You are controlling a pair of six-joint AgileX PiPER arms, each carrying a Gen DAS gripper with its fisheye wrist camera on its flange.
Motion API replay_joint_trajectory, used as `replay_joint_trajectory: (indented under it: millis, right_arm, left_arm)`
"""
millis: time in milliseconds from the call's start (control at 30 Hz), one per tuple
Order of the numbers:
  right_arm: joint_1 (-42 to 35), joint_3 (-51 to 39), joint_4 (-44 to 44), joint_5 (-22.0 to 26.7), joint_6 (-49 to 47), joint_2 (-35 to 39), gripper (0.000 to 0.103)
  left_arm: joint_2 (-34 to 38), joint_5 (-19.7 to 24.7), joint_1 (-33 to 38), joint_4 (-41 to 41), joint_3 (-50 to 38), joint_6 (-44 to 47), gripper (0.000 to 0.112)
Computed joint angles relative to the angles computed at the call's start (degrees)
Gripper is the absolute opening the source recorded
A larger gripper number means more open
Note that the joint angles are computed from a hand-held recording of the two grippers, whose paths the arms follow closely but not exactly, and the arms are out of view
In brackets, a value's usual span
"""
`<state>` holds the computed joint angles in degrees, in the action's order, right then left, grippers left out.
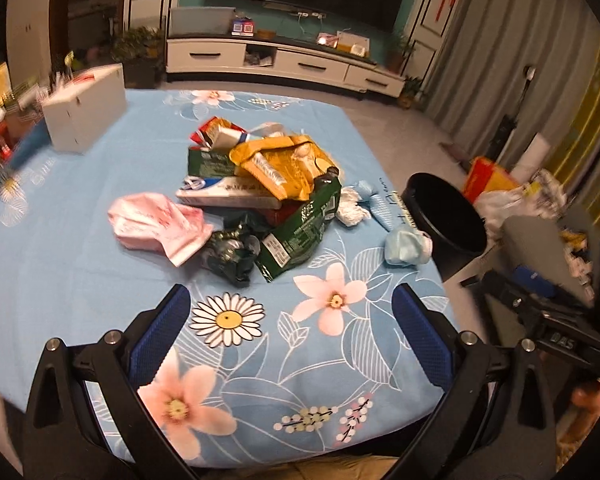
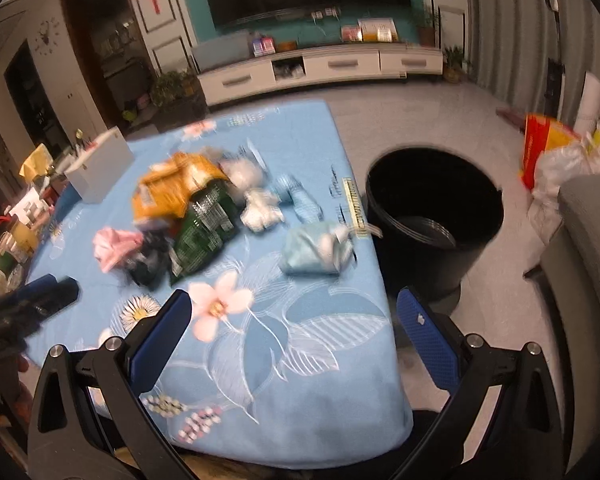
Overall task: Collect trash
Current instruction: 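Grasp the dark green wrapper with the left tool while the right tool grasps the blue face mask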
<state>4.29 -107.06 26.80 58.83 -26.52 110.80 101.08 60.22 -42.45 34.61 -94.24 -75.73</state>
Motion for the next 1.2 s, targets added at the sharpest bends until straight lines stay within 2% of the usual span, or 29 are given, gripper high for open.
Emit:
replay_joint_trajectory:
  millis: [100, 233, 300, 367, 467, 533, 600, 767, 967, 1033, 1067, 1133, 1200]
  right_arm:
    - [-1.40, -0.63, 2.06, 3.27, -1.46, 3.05, 0.100]
    - [-0.69, 2.13, 1.55, 0.07, -2.24, 4.66, 0.100]
    - [-0.32, 1.09, 1.59, -0.02, -2.04, 6.29, 0.100]
    - [-0.06, -0.24, 1.83, 0.04, -1.97, 7.73, 0.100]
    - [0.98, -1.53, 1.52, -1.82, -2.13, 9.36, 0.100]
    - [1.75, -3.30, 0.49, -2.79, -1.77, 10.84, 0.099]
    - [2.59, -6.04, -0.77, -3.25, -0.20, 13.06, 0.093]
    - [3.36, -13.04, -1.95, -2.87, 2.23, 18.12, 0.085]
    - [4.72, -22.97, -4.19, -2.18, 3.71, 24.69, 0.078]
    - [5.08, -27.96, -4.89, -0.02, 4.79, 27.63, 0.069]
    - [5.25, -29.97, -5.33, 0.91, 5.30, 28.85, 0.062]
    - [5.34, -29.86, -4.99, 0.88, 5.03, 28.86, 0.051]
    - [5.14, -30.82, -4.25, 1.71, 4.65, 29.38, 0.037]
  left_arm:
    - [-2.51, -6.22, 0.78, 1.38, 7.31, -2.94, 0.100]
    - [-5.04, -14.05, 1.90, 2.83, 15.01, -6.05, 0.100]
    - [-5.90, -18.75, 3.31, 2.67, 18.17, -7.59, 0.100]
    - [-6.17, -21.03, 4.28, 4.05, 20.05, -9.25, 0.100]
    - [-4.46, -18.93, 4.76, 7.22, 19.33, -9.72, 0.095]
    - [-2.86, -18.25, 5.67, 6.24, 17.90, -7.58, 0.086]
    - [-0.54, -19.17, 7.53, 3.99, 16.22, -4.71, 0.075]
    - [4.85, -18.75, 10.01, 3.33, 12.28, -4.01, 0.074]
    - [10.16, -16.11, 11.55, 4.19, 7.22, -4.36, 0.074]
    - [10.82, -16.13, 12.16, 4.01, 6.82, -4.61, 0.061]
    - [11.00, -16.28, 12.59, 3.57, 6.78, -4.35, 0.049]
    - [10.42, -16.99, 12.79, 3.91, 7.75, -5.04, 0.047]
    - [9.85, -17.13, 12.67, 4.47, 8.56, -5.72, 0.040]
